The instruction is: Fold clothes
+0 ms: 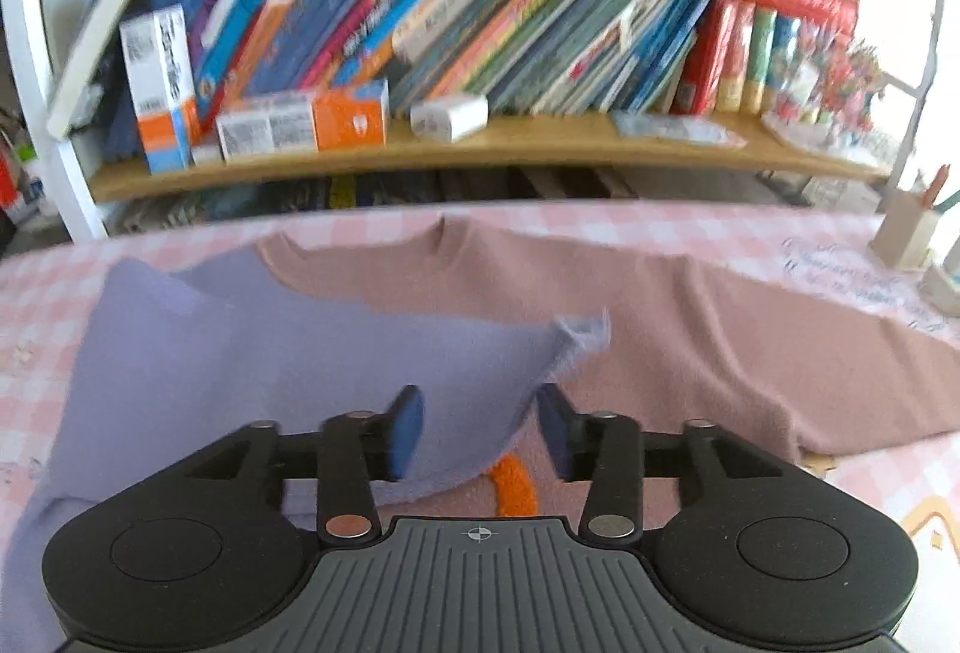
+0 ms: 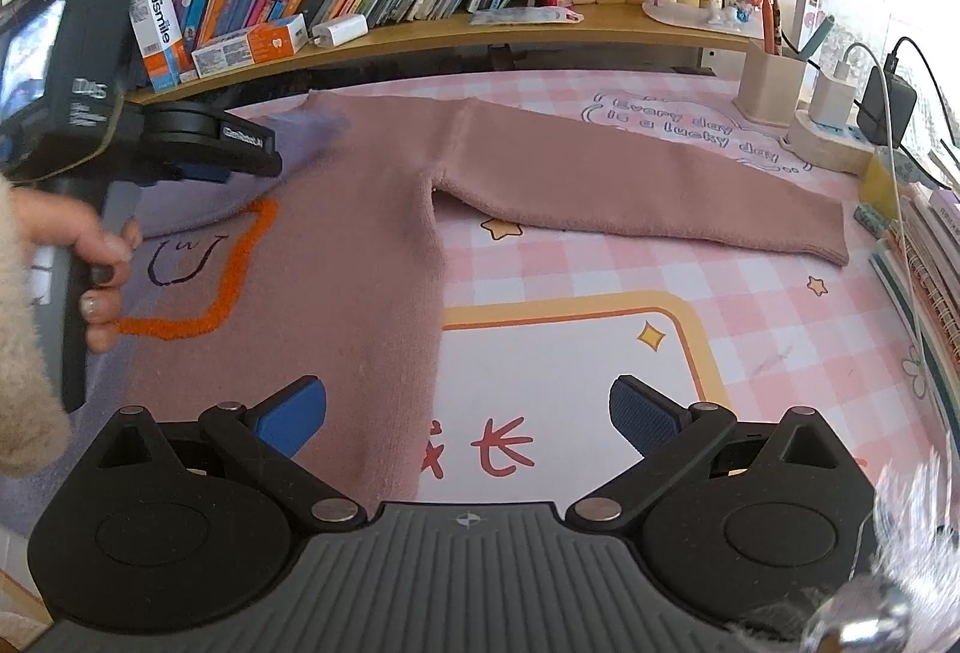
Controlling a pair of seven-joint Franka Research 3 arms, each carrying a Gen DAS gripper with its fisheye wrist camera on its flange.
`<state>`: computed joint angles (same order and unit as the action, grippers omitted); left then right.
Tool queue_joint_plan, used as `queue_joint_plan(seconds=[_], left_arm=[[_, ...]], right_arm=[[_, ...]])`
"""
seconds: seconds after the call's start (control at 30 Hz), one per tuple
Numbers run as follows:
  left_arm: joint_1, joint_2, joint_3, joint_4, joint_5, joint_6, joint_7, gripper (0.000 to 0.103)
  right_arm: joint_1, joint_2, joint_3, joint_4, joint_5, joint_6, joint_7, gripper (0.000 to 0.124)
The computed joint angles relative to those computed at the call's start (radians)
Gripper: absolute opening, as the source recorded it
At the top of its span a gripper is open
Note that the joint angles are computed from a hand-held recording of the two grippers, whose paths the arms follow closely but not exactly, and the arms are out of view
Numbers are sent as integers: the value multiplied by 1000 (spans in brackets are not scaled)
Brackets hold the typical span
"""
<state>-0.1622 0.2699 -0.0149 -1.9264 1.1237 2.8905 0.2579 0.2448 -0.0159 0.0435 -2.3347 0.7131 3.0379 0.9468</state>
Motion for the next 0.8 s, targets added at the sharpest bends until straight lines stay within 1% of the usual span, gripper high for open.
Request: queue_joint_plan(seconds=[0.07, 0.13, 0.2, 0.27, 0.37, 0.43, 0.53, 0.6, 0.63, 0.7, 0.8], left_arm=[[-15, -61, 32, -52, 139, 46, -130, 52], [-2, -135, 37, -113, 284, 75, -274, 54], [26, -205, 24, -184, 333, 67, -339, 54], [52, -281, 4, -272, 313, 18, -336, 54], [87, -388, -30, -405, 195, -95, -256, 54], [109, -454, -51, -483, 128, -161, -230, 54], [144, -525, -75, -564, 41, -217, -207, 54], [169, -559, -88, -600, 2, -235, -199, 54], [182, -570, -91, -611, -16, -230, -189, 55], [208, -587, -95, -630, -46, -215, -166, 63], [247, -597, -102, -649, -69, -170, -121, 67]], right_arm=[[2, 2, 0, 4, 19, 0, -16, 102], [3, 6, 1, 11, 36, -6, -31, 102], [3, 11, 3, 18, 49, -13, -43, 102], [2, 16, 6, 25, 52, -18, -47, 102], [2, 21, 10, 34, 72, -30, -68, 102], [2, 22, 13, 38, 89, -42, -83, 102], [4, 22, 16, 38, 86, -54, -78, 102], [6, 19, 17, 33, 73, -56, -66, 101], [7, 17, 18, 30, 63, -54, -56, 101], [10, 10, 18, 20, 39, -47, -30, 100], [13, 0, 18, -2, -34, -29, 55, 99]])
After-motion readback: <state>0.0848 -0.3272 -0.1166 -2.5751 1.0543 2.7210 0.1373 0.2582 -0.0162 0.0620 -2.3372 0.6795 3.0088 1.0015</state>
